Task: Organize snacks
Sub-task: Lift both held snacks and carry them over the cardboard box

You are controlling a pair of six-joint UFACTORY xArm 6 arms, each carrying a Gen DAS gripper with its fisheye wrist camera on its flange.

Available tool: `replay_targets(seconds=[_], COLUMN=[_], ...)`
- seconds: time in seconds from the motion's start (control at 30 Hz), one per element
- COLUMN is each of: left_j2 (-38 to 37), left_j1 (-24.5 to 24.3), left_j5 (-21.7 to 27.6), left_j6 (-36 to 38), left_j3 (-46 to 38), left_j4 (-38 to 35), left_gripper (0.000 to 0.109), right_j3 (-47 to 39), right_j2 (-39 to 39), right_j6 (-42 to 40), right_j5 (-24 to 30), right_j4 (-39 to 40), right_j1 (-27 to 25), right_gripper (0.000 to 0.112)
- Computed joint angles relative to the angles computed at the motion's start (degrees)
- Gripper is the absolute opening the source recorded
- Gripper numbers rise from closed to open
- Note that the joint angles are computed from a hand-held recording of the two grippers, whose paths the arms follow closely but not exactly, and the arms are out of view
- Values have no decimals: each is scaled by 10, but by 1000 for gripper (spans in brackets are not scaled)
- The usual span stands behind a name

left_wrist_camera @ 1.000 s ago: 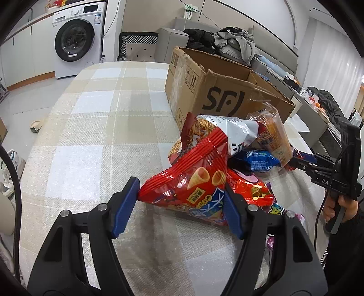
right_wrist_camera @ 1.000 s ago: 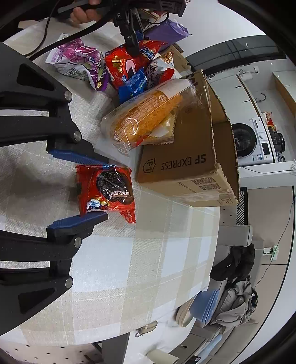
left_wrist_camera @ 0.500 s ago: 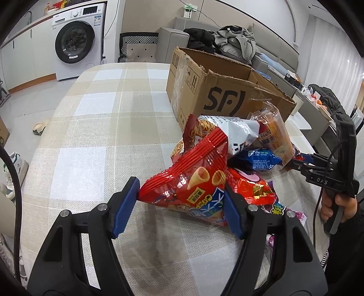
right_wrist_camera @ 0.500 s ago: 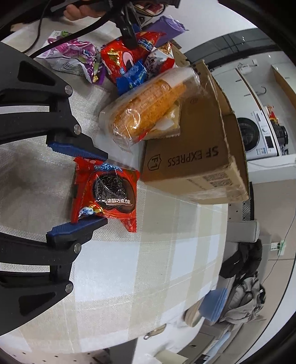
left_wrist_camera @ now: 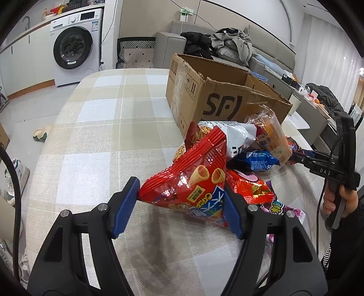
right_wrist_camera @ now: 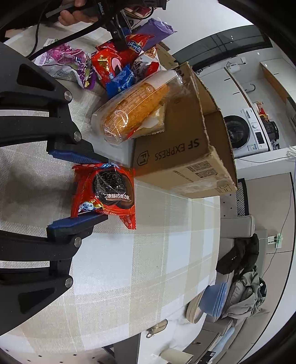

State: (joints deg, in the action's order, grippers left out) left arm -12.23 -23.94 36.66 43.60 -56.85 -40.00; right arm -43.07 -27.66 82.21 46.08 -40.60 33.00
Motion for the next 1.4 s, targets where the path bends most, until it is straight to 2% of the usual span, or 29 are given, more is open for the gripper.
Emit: replay_targets(seconds=[0.57, 1.4], left_j2=[-33, -82], left_j1=[25, 61], left_j5=[18, 78], left_j6=[29, 67], left_j3=[4, -5], left_j4=[-43, -120], left_gripper=[66, 66], right_j3=[-9, -15], right_j2=[-31, -58], right_j6=[49, 110], right_j5=[36, 50], right_j4=[-75, -162], right_j1=[31, 65], right_gripper=[41, 41])
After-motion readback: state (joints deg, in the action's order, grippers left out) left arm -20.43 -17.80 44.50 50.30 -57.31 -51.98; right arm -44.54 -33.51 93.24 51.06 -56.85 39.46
